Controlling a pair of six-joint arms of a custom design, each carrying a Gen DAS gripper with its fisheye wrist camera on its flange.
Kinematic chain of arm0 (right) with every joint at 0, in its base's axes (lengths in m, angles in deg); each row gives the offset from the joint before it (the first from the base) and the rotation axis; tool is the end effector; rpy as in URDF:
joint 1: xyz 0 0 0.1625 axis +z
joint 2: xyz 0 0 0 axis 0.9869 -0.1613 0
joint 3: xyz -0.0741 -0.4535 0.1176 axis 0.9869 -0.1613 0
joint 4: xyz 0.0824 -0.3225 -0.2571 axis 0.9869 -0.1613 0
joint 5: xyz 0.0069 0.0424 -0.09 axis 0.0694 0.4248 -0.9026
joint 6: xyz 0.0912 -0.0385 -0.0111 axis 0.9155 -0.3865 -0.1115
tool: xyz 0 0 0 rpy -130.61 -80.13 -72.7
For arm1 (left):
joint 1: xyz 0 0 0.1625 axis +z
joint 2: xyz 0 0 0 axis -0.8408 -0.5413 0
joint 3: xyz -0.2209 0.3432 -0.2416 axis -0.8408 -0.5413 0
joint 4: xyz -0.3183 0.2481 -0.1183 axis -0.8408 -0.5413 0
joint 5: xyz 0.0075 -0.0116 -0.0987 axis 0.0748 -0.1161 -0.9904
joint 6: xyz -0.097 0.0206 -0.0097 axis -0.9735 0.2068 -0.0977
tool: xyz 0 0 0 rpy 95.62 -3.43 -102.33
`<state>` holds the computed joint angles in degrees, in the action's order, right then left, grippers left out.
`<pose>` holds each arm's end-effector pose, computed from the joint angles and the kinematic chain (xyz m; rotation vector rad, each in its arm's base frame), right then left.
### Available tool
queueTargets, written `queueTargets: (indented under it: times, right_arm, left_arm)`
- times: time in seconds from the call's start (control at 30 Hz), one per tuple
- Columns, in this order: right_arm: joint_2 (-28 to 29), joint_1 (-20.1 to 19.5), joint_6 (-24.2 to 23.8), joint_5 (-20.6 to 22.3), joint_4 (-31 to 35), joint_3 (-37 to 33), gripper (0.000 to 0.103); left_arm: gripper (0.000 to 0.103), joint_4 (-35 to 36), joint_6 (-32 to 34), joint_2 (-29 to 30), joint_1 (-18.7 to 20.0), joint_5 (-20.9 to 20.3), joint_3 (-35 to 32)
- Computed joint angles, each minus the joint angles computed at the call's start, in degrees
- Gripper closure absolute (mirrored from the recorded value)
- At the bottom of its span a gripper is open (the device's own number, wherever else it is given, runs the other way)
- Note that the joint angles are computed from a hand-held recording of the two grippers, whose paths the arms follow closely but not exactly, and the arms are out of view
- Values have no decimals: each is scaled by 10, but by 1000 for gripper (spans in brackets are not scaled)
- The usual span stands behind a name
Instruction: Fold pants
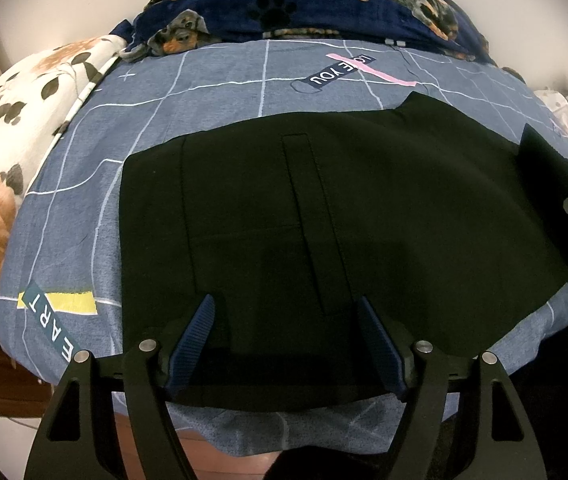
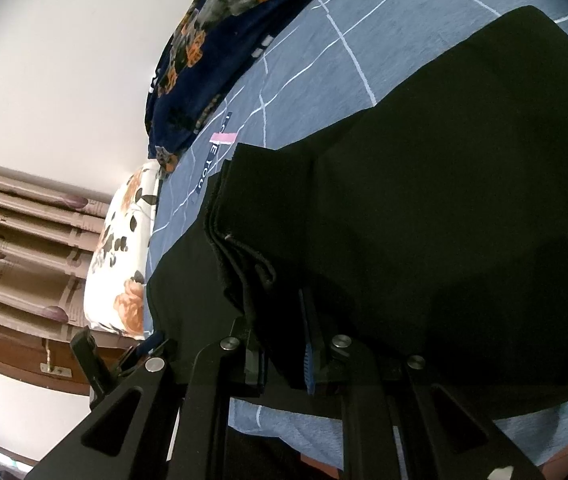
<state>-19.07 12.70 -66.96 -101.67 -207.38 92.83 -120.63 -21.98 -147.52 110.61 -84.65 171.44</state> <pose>0.1603 -0.3511 -0.0045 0.0497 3.0215 -0.4733 0.0589 -0.2729 0.2572 0.2633 2.3041 -0.5305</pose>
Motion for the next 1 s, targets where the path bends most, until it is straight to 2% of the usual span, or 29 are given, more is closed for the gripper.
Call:
queueTargets:
  times: [1.0]
  right_arm:
    - [4, 12, -1, -5, 11, -3, 89]
  left_arm:
    - [24, -1, -4, 3, -3, 1, 2]
